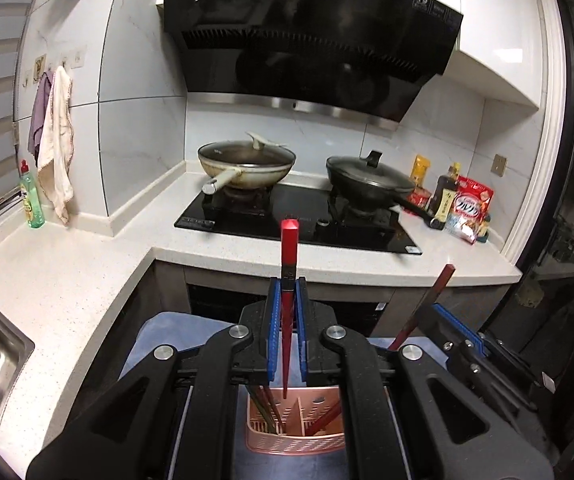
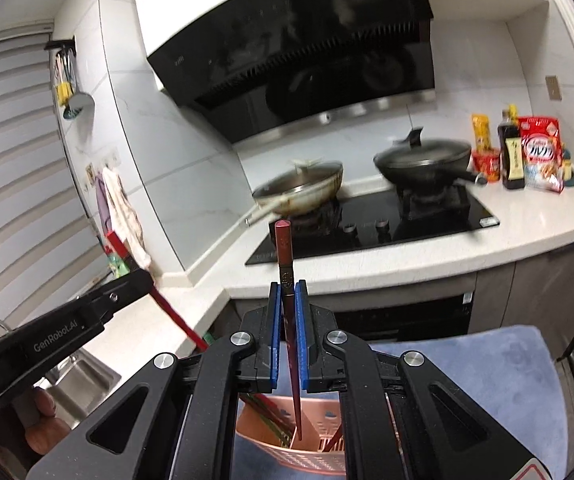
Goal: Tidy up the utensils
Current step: 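Lower both chopsticks into the pink holder and open both tools, then pull both open tools back from the pink holder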
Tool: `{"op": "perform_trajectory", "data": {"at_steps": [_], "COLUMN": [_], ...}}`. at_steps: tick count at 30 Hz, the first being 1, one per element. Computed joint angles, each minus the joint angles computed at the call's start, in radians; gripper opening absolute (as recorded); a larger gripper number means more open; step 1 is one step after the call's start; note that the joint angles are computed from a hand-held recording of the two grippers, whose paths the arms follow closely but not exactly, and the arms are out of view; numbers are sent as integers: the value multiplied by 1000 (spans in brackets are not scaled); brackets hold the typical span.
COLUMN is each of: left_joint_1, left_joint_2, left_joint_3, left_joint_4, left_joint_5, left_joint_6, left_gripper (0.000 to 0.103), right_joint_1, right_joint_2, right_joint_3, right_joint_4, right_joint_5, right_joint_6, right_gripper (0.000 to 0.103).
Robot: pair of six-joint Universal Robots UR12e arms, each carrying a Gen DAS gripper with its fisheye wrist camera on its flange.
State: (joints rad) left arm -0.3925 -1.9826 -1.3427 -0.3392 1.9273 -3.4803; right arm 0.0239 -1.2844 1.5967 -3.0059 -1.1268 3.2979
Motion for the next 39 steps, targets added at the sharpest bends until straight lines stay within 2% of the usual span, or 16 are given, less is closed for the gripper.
{"op": "perform_trajectory", "data": {"at_steps": [10, 12, 14, 15, 16, 19, 22, 26, 28, 31, 39], "left_joint_1": [11, 7, 5, 4, 3, -2, -9, -31, -40, -55, -72], "left_joint_2": [-29, -34, -38, -38, -38, -36, -29, -22, -18, -9, 26], "left_joint_3": [-3, 0, 6, 7, 5, 1, -8, -20, -26, -42, -94], "left_joint_4": [-43, -49, -70, -73, -70, -74, -79, -92, -100, -108, -164], "left_joint_5": [-50, -34, -23, -18, -9, 22, 45, 126, 153, 201, 215], "left_joint_6": [-20, -24, -31, -34, -37, -38, -37, -20, -18, -24, -64], "left_gripper": [8, 9, 20, 32, 38, 44, 50, 51, 59, 67, 67], "right_joint_1": [13, 16, 16, 15, 13, 6, 0, 4, 7, 11, 2], "right_joint_2": [33, 36, 36, 35, 32, 21, 5, -26, -41, -70, -130], "right_joint_3": [1, 3, 3, 4, 7, 18, 26, 56, 72, 105, 170], "right_joint_4": [51, 46, 54, 54, 45, 12, 18, 15, 16, 27, 94], "right_joint_5": [-13, -30, -39, -41, -45, -48, -41, -84, -104, -147, -184], "right_joint_6": [-50, -53, -67, -70, -68, -63, -76, -134, -152, -186, -177], "right_gripper": [8, 10, 12, 16, 24, 37, 39, 44, 48, 49, 49]}}
